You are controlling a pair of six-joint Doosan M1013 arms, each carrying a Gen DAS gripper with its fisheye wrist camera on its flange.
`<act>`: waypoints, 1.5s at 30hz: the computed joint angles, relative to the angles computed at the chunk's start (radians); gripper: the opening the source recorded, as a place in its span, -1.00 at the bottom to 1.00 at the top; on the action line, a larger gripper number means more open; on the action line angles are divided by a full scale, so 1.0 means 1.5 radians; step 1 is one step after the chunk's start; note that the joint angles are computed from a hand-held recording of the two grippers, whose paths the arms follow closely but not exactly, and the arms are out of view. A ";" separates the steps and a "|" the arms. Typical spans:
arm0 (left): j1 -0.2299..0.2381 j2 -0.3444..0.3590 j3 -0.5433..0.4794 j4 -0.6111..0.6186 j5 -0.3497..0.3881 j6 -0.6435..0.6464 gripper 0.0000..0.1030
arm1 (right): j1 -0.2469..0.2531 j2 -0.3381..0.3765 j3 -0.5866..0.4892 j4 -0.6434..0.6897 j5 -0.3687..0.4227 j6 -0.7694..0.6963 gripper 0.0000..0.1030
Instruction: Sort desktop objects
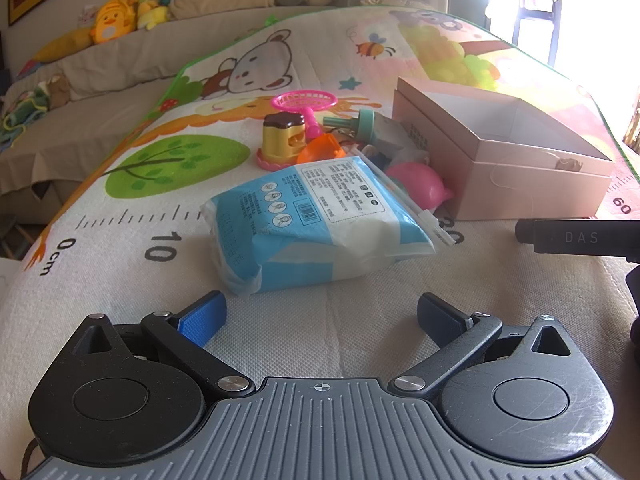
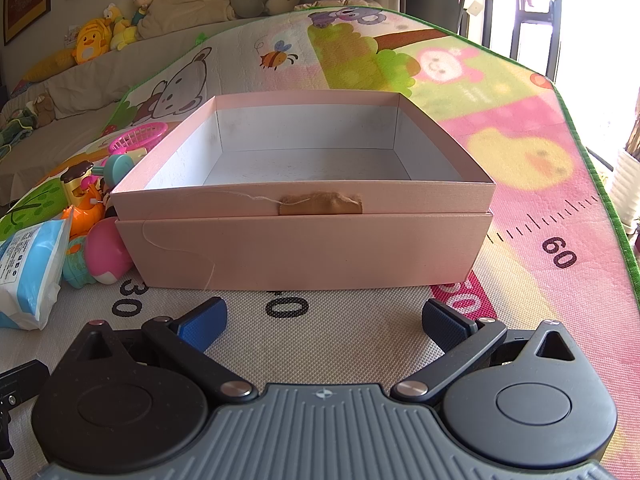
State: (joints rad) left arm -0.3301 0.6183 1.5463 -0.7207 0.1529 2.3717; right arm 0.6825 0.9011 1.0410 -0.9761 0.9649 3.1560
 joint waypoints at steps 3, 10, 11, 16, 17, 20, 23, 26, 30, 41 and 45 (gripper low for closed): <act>0.000 0.000 0.000 0.000 0.000 0.000 1.00 | 0.000 0.000 0.001 0.000 -0.001 0.000 1.00; 0.000 0.000 0.000 0.000 0.000 0.000 1.00 | -0.001 -0.001 0.002 -0.001 -0.002 0.001 1.00; 0.000 0.000 0.000 -0.003 0.001 0.003 1.00 | -0.001 -0.001 0.002 -0.001 -0.002 0.001 1.00; 0.001 0.000 0.000 -0.013 0.004 0.014 1.00 | -0.001 -0.001 0.003 -0.001 -0.002 0.001 1.00; 0.000 0.000 -0.001 -0.005 0.003 0.006 1.00 | -0.001 -0.001 0.003 -0.001 -0.002 0.001 1.00; 0.003 0.000 -0.002 -0.004 0.006 0.008 1.00 | -0.001 -0.002 0.004 -0.001 -0.002 0.001 1.00; 0.003 0.000 -0.002 -0.006 0.006 0.009 1.00 | -0.001 -0.002 0.005 -0.002 -0.002 0.002 1.00; 0.001 -0.001 -0.001 -0.011 0.006 0.012 1.00 | -0.001 -0.002 0.006 -0.002 -0.002 0.002 1.00; 0.001 -0.001 0.000 -0.038 0.010 0.035 1.00 | -0.001 0.000 -0.001 0.001 -0.002 -0.001 1.00; 0.019 0.000 -0.007 -0.091 0.058 0.164 1.00 | 0.024 0.027 -0.071 0.080 0.113 0.006 1.00; 0.014 0.004 -0.023 0.021 0.045 0.091 1.00 | 0.025 0.026 -0.073 0.095 0.108 0.003 1.00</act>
